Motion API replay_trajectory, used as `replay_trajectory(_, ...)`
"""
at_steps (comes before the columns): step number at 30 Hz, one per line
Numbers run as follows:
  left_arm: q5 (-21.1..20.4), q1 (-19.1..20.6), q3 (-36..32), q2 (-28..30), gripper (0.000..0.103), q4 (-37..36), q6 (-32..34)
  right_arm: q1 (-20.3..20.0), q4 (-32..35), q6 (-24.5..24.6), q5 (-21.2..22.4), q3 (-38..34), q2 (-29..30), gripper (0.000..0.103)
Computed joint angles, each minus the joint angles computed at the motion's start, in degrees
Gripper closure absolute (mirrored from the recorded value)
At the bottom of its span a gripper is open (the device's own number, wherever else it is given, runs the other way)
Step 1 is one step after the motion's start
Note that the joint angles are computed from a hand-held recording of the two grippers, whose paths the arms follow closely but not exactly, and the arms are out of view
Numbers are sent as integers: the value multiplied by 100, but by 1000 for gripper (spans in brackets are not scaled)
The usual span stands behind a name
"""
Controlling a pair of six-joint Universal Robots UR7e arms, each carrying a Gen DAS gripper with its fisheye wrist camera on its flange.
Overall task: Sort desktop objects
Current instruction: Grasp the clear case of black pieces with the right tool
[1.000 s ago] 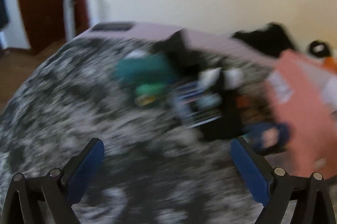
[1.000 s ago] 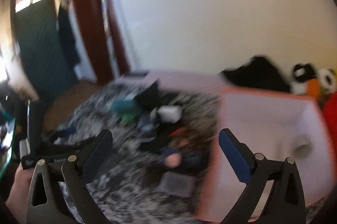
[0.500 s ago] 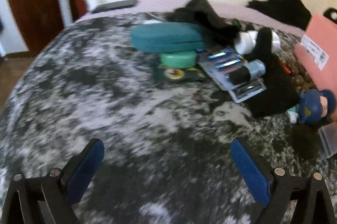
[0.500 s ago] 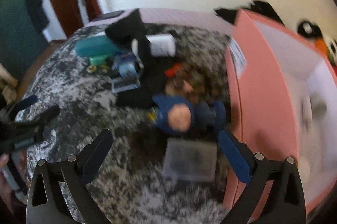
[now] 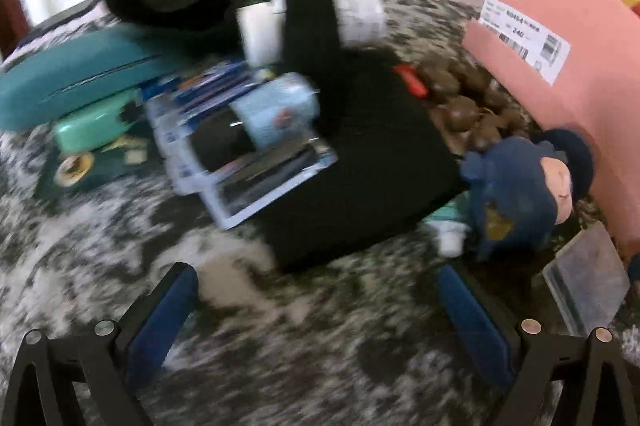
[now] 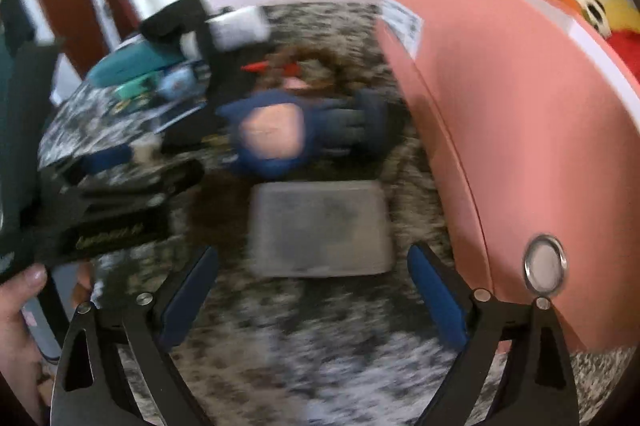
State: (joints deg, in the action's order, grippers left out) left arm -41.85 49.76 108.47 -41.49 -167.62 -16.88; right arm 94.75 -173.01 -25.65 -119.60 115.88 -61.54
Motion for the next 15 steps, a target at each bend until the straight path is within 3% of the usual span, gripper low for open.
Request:
replay_trajectory(2,-2,14,-110,104,3,-68,94,-209,312,205,206,-174,-110,6)
replay_trajectory(4,23,42,-216,198,3,-155,134,-467,981,392,894,-358,-309,7)
replay_trajectory(6,39,71,-316,280,1,-236,167,-500,1108,385,1082,-396,-347,5)
replay_trajectory(12,52,136,-522,292,1,19,209,-226,746,-222,589,-354,11,1)
replay_trajectory(15,-515,213,-512,55,1,562,235,-146,620,-489,246,-374,244,4)
